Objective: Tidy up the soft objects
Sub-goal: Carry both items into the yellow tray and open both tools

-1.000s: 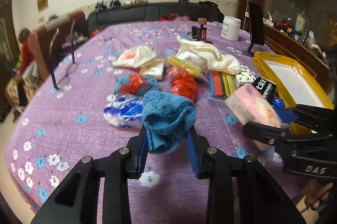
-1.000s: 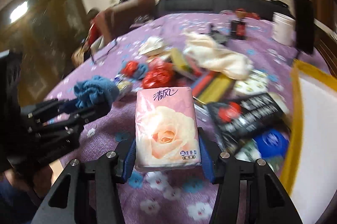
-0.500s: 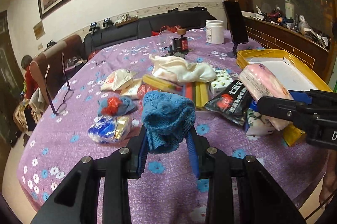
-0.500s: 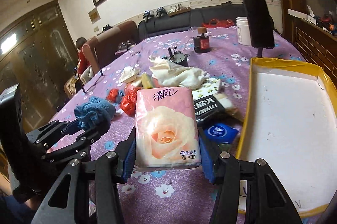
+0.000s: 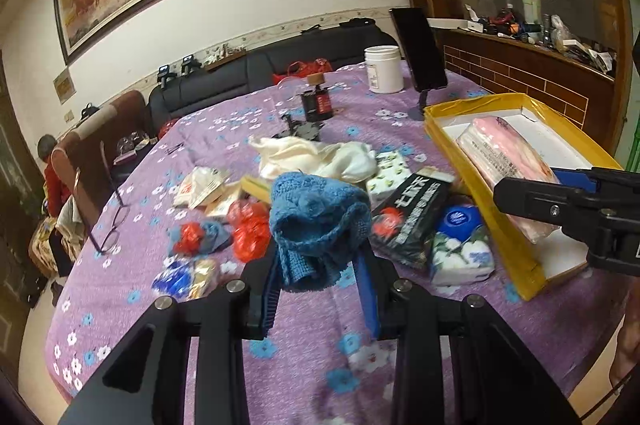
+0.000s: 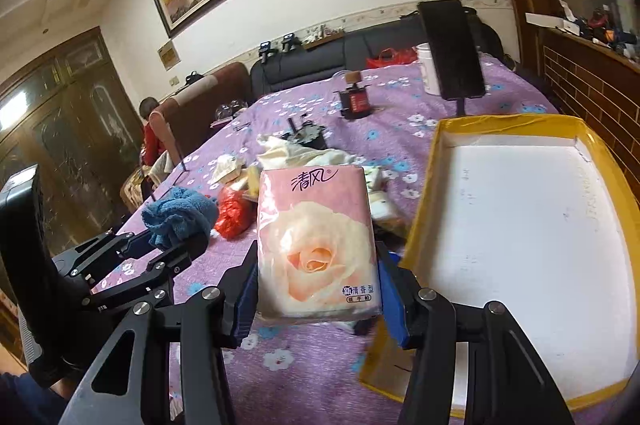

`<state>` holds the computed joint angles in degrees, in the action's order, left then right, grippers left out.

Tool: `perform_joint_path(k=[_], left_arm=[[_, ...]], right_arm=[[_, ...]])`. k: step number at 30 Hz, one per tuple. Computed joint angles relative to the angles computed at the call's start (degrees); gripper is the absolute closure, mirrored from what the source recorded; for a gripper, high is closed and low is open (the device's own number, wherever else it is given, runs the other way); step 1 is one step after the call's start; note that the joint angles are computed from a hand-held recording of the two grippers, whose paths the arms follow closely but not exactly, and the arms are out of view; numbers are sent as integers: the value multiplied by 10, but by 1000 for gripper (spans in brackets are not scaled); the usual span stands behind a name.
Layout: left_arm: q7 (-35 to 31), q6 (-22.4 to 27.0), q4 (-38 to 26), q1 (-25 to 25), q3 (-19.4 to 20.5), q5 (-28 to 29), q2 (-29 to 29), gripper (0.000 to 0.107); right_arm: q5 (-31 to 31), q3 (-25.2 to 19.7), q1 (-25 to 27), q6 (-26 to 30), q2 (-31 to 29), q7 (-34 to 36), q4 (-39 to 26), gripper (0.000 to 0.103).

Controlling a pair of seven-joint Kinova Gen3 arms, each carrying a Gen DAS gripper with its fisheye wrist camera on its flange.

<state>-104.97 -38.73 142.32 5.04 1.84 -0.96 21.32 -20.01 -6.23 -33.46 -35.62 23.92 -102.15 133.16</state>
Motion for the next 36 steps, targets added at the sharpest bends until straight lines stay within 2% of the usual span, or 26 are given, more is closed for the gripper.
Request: perform_joint_path(k=[7,11,16,20,23,25,30,32,34,36], left_arm=[[-6,52,-36,31,11,17,1,75],[11,100,-70,32,27,4,2,74],[62,185,-134,12,68,-42,7,75],[111,275,-206,-22,136,-92,25,75],[128,345,-275,-32,181,-100,59,75],[121,391,-323,-29,199,-85,82,75],[91,503,-447,15,194,-48,149,75],[92,546,-497,47,169,-37,173,75],[87,589,-543,71,149,-29,199,75],[94,611,-577,100,116,-21,219,75]], right_arm=[[9,6,28,3,-18,-11,19,46],[22,12,53,30,-31,-14,17,46],[23,44,76,104,-55,12,-7,46],[35,57,119,191,-59,28,-53,46],[53,73,142,260,-45,29,-103,46],[79,55,182,307,-29,17,-140,46],[116,25,250,390,26,-7,-226,46],[124,14,272,421,51,-13,-260,46],[115,-17,312,445,74,-1,-287,46],[121,-24,324,464,91,-8,-307,46]])
